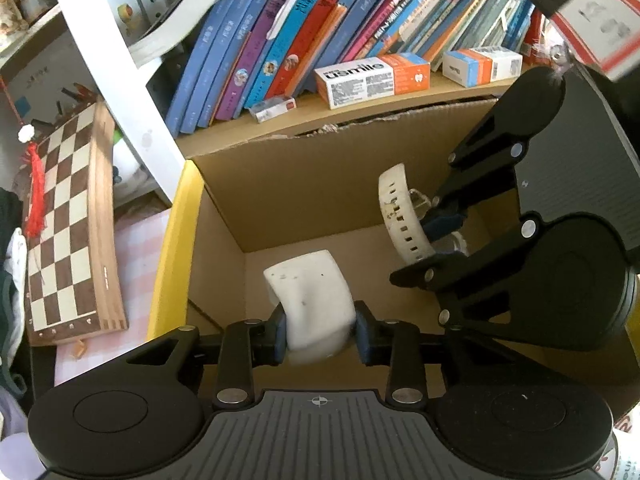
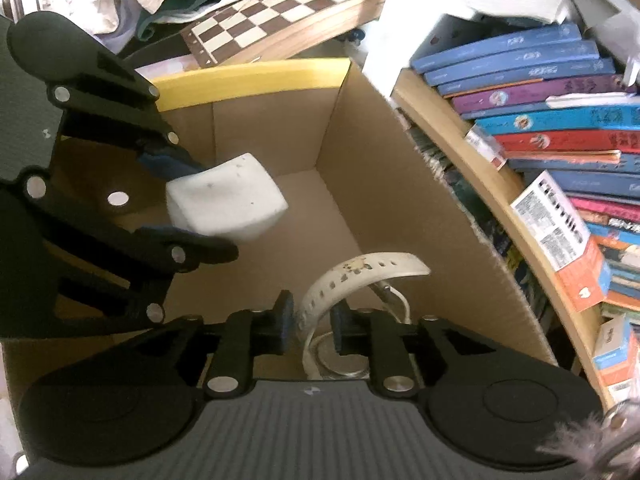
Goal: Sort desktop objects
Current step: 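Open the left tool dropping the cube while the right tool drops the watch into the box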
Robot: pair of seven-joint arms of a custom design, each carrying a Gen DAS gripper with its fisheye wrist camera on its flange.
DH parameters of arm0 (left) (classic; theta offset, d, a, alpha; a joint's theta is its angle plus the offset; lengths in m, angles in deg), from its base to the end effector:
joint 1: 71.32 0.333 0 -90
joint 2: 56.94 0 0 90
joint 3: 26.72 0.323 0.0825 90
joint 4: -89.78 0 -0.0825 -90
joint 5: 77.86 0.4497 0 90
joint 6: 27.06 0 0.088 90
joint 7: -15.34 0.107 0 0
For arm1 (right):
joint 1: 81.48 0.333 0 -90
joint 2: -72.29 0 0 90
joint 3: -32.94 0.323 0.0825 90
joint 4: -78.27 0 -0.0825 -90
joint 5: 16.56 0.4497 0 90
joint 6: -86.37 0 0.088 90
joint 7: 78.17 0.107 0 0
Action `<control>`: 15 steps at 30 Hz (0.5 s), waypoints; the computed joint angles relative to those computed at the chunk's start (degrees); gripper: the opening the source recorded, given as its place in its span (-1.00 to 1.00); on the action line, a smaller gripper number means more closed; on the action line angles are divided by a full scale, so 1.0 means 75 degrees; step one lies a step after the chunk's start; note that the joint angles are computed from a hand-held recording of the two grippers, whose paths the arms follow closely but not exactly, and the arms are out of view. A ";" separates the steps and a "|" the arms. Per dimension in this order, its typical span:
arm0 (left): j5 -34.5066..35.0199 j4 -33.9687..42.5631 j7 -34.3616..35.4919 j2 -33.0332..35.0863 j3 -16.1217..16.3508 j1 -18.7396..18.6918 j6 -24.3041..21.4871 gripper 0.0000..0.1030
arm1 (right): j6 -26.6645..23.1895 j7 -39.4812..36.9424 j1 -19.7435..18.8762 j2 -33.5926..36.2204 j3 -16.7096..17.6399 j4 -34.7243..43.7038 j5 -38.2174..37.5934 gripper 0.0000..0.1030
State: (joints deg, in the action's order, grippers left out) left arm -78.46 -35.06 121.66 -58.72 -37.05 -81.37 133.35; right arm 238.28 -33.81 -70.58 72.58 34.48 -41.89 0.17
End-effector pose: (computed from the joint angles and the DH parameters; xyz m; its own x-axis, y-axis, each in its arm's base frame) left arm 0.5898 -0.2192 0.4502 -0.5391 -0.8255 -0.1673 -0.6213 0.5238 -0.5828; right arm 0.6305 0.1310 0.4525 0.6661 -0.7247 0.1765 -0.5621 -0.6433 -0.5199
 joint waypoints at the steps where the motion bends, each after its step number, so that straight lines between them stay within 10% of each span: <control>1: -0.0008 -0.0014 -0.0010 -0.0017 0.0003 0.0003 0.0033 -0.32 | 0.0078 0.0009 0.0003 -0.0016 0.0002 -0.0024 -0.0009 -0.48; 15: -0.0412 -0.0540 -0.0115 -0.0589 0.0207 -0.0206 0.1268 0.33 | 0.0404 -0.0363 -0.0034 -0.0477 -0.0093 -0.0323 0.0887 0.08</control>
